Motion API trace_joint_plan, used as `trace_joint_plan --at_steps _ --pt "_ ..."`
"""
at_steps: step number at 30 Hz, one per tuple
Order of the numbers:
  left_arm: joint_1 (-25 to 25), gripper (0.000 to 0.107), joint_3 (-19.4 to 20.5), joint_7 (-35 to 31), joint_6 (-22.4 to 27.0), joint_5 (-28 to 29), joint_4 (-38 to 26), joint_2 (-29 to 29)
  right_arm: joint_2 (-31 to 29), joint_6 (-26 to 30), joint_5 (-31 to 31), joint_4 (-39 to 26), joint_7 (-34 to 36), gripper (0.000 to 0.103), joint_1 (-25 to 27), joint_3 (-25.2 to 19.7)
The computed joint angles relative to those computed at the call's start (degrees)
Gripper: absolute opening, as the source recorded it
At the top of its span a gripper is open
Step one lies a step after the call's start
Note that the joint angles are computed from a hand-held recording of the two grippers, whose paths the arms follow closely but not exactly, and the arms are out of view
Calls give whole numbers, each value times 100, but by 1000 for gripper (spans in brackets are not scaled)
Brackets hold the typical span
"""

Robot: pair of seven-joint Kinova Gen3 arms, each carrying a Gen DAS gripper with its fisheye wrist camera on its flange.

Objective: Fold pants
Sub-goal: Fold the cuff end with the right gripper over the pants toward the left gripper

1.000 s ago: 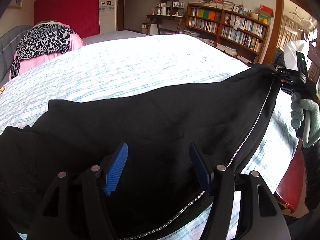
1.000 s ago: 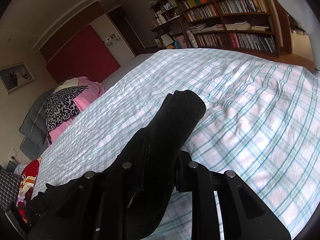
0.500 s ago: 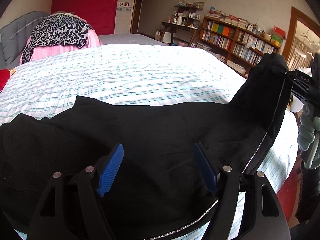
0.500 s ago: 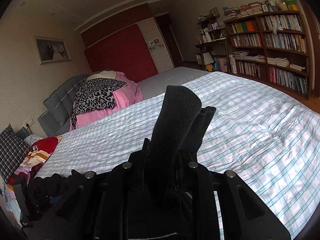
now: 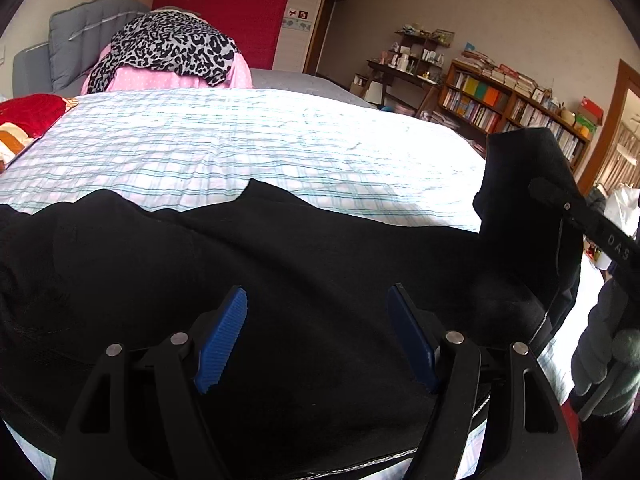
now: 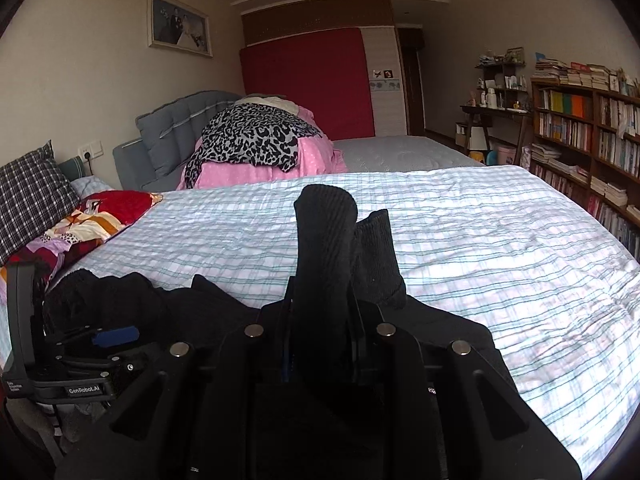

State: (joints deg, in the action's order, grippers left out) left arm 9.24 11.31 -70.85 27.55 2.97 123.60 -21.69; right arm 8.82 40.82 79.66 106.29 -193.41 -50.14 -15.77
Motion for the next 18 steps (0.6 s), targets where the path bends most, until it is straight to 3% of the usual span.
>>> trace_joint_plan --at_steps 10,18 --pt "-78 73 -466 -149 83 212 241 -266 986 52 -450 -747 749 19 -658 240" --pt "-163 73 -490 -191 60 322 296 -319 1349 -79 -738 -1024 1127 19 -1097 574"
